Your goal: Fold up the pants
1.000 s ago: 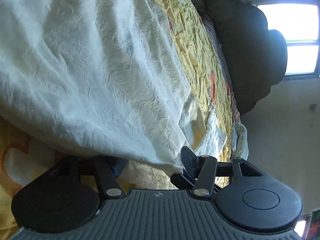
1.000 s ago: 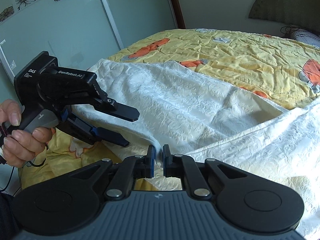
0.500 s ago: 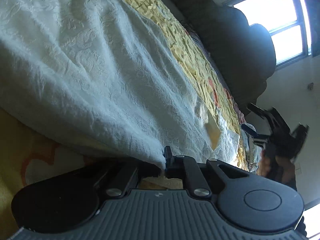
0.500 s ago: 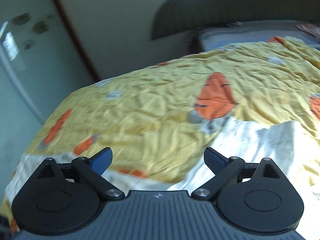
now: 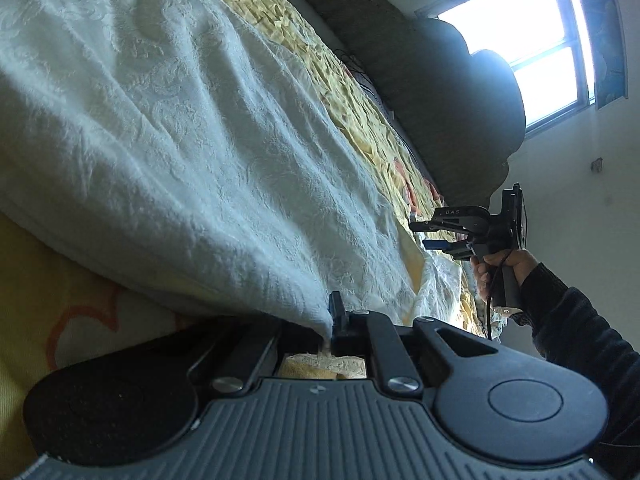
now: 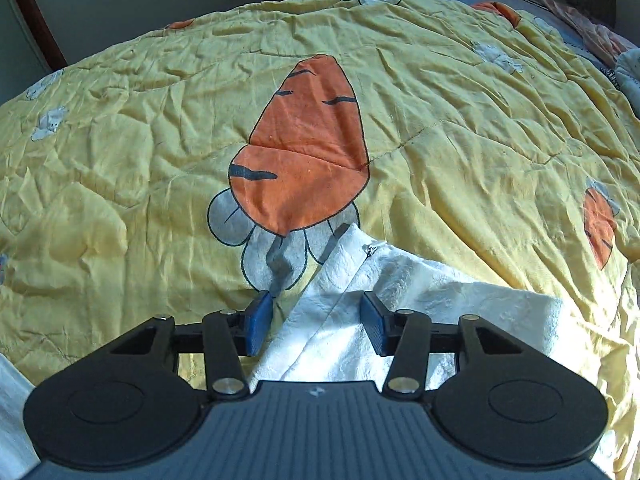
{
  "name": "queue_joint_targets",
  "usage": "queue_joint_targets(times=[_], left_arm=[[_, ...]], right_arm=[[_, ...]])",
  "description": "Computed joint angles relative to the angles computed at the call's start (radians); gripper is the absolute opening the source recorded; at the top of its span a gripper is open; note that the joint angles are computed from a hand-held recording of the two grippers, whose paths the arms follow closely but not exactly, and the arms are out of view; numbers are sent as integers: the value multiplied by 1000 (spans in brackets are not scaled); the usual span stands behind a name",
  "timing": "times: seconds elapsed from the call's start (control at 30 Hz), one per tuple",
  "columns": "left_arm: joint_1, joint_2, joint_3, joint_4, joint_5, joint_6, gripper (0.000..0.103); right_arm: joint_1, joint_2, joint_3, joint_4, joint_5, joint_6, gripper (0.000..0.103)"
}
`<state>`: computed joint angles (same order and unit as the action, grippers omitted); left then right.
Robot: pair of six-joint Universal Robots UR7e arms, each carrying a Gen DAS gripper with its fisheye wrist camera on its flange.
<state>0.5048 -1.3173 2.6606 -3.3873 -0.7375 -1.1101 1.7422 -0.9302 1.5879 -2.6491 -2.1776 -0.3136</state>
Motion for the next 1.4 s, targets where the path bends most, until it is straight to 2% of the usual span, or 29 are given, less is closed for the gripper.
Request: queue_joint_targets(times=[0.1, 0.17, 0.3, 0.47, 0.6, 0.7, 0.77, 0.83, 0.93, 1.0, 1.03, 1.07, 1.13, 1.2, 1.3, 1.33, 1.37, 1.4], left_arm=[[-1, 9, 1, -15, 0, 13, 13], [3, 13, 1, -29, -5, 34, 13], [4, 19, 8, -56, -9, 67, 13], [11, 26, 6, -71, -12, 82, 13], [10, 32, 9, -85, -9, 90, 13], [2, 34, 12, -81, -2, 85, 13], [-2, 37, 12, -80, 2, 83, 13], [-5, 38, 12, -78, 5, 82, 13], [-8, 42, 14, -85, 9, 84, 13], [-10, 48, 15, -95, 13, 87, 13], [-11, 52, 17, -103, 15, 87, 13], [-11, 53, 18, -107, 14, 88, 13], [-11, 55, 21, -118, 12, 91, 13], [-10, 56, 25, -128, 8, 94, 13], [-7, 58, 29, -145, 2, 99, 13], [-4, 58, 31, -151, 0, 103, 13], [-3, 58, 32, -154, -2, 104, 13], [-2, 57, 33, -157, -3, 106, 13]], right_arm=[[-40, -48, 7, 29, 123, 92, 15], [-70, -96, 57, -22, 215, 119, 9], [-137, -246, 216, -170, 434, 134, 8], [-258, -488, 425, -271, 683, 149, 8], [-416, -690, 595, -307, 852, 183, 8], [-544, -801, 692, -303, 935, 197, 8], [-612, -838, 731, -304, 954, 206, 9], [-616, -837, 741, -318, 922, 212, 11], [-528, -779, 696, -314, 860, 185, 12], [-452, -710, 640, -312, 834, 175, 17], [-425, -672, 609, -304, 842, 181, 28], [-409, -638, 579, -290, 858, 201, 51], [-401, -560, 524, -275, 904, 305, 84], [-407, -504, 490, -264, 941, 401, 84], [-384, -453, 452, -266, 869, 418, 79], [-372, -441, 437, -254, 819, 425, 76], [-363, -432, 428, -248, 772, 438, 68], [-366, -429, 426, -247, 767, 445, 65]])
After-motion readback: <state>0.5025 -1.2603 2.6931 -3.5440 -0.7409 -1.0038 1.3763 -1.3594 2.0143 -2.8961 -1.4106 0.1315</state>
